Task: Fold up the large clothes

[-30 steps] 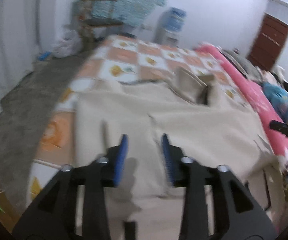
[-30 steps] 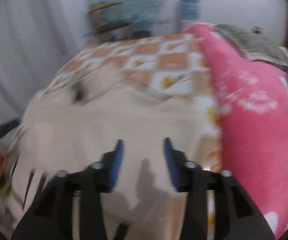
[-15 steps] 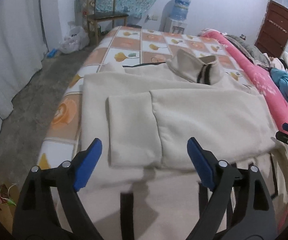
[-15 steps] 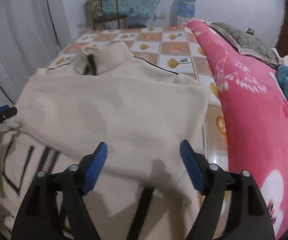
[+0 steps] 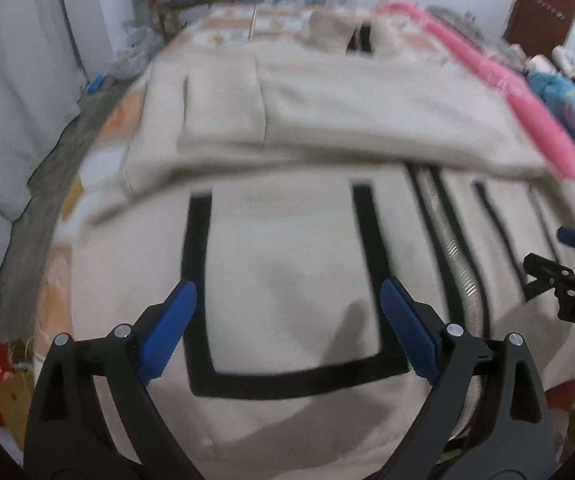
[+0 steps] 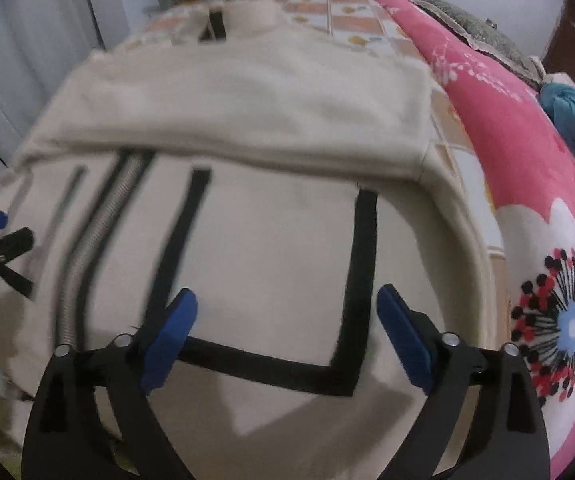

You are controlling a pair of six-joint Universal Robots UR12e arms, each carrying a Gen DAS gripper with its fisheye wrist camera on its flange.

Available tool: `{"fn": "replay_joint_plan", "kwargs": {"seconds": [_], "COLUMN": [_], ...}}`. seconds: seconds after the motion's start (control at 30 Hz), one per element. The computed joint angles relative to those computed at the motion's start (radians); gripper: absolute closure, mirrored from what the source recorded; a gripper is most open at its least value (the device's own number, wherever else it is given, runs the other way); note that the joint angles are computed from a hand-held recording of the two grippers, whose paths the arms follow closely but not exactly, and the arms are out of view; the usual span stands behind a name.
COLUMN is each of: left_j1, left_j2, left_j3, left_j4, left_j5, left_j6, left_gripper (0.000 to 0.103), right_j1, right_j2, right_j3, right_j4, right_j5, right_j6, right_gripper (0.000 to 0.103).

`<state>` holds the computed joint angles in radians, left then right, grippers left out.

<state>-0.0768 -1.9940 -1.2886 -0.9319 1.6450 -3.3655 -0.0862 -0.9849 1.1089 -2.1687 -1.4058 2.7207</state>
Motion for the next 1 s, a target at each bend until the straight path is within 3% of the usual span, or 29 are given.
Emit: {"fn": "replay_joint_plan", "kwargs": {"seconds": [0.07, 0.17, 0.37, 0.6, 1.0], "left_j1": [-0.019, -0.01, -0.025, -0.023, -0.029], "left_j2": [-0.002, 0.011, 0.034, 0.035, 0.033], "left_j3": [-0.008, -0.034, -0.101, -0.095, -0.083], "left_j4": [0.017, 0.038, 0.155, 0.134, 0.097], "left_j5": [0.09, 0.058, 0.114, 0.107, 0.124], "left_j6": [0.012, -0.031, -0.044, -0.054, -0.12], "left_gripper": [0.008, 0.008, 0.008, 0.008, 0.008], "right_j1": [-0.002, -0.014, -0.012, -0.007, -0.011], "right_j2": [-0.002, 0.006, -0.013, -0.023, -0.024], "right_j3": [0.02, 0.013, 0.073, 0.096, 0.1], "right_j4": [-0.056, -0.046, -0.155, -0.186, -0.187], "right_j5": [0.001, 0.048, 0.042, 0.014, 0.03], "right_j6": [0.055, 0.126, 0.162, 0.209, 0.206], "right_gripper": [0.007, 0.007, 0.007, 0.007, 0.006]}}
